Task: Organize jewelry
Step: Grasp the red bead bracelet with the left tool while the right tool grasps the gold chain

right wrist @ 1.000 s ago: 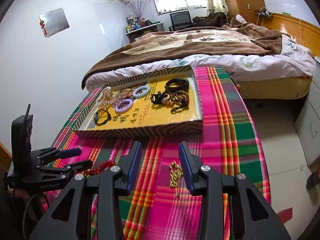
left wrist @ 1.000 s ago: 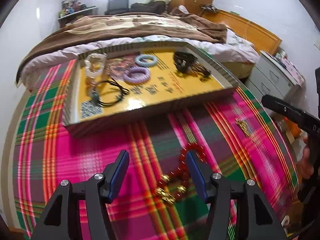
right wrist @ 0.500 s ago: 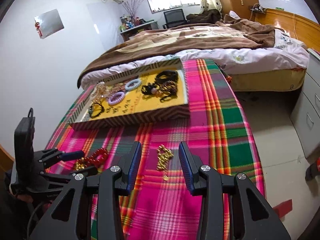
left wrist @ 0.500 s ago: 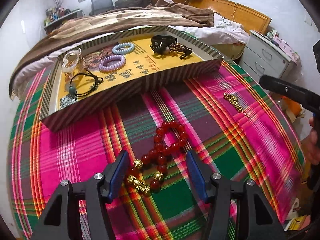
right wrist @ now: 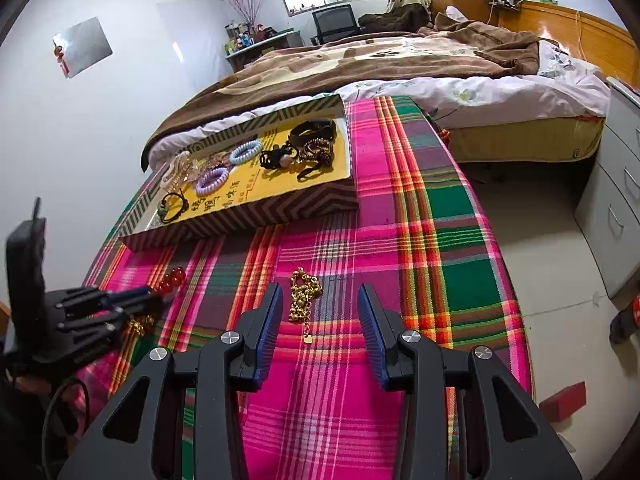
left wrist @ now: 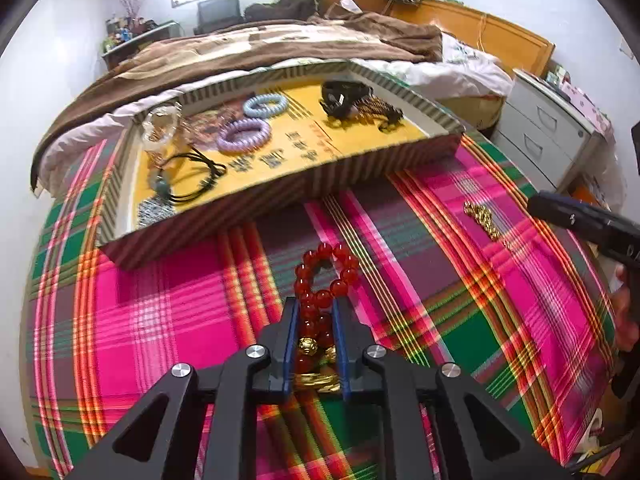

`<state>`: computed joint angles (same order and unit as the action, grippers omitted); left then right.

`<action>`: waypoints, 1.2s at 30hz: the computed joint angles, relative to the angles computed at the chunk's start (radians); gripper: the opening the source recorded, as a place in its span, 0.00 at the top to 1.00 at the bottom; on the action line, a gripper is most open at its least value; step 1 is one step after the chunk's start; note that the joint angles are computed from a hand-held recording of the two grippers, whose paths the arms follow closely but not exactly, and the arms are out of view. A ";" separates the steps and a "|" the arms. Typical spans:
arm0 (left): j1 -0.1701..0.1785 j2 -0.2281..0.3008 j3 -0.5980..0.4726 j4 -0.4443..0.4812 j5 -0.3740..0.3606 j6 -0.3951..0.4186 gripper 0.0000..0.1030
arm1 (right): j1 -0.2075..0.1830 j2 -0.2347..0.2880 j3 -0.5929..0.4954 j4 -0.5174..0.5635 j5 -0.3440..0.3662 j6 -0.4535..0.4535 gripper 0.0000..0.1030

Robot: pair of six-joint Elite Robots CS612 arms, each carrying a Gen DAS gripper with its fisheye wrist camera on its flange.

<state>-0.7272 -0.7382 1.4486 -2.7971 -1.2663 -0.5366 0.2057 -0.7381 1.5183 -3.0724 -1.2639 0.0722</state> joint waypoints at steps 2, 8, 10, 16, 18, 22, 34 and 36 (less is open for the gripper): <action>0.001 -0.005 0.007 -0.022 -0.001 -0.002 0.91 | 0.001 0.003 -0.005 0.012 -0.005 -0.002 0.62; 0.006 -0.015 0.024 -0.065 0.007 -0.022 0.91 | 0.010 0.009 -0.017 0.036 -0.030 -0.028 0.62; 0.007 -0.018 0.028 -0.074 0.008 -0.025 0.91 | 0.018 0.011 -0.024 0.044 -0.054 -0.051 0.62; 0.011 -0.025 0.040 -0.106 0.013 -0.041 0.91 | 0.038 0.025 -0.053 0.090 -0.079 -0.126 0.62; 0.011 -0.027 0.042 -0.116 0.019 -0.046 0.91 | 0.046 0.031 -0.065 0.104 -0.103 -0.143 0.62; 0.013 -0.030 0.044 -0.120 0.026 -0.054 0.91 | 0.060 0.042 -0.077 0.105 -0.164 -0.176 0.62; 0.016 -0.036 0.046 -0.134 0.027 -0.056 0.91 | 0.061 0.041 -0.080 0.109 -0.183 -0.166 0.94; 0.017 -0.036 0.043 -0.134 0.028 -0.059 0.91 | 0.057 0.040 -0.077 0.108 -0.170 -0.161 0.94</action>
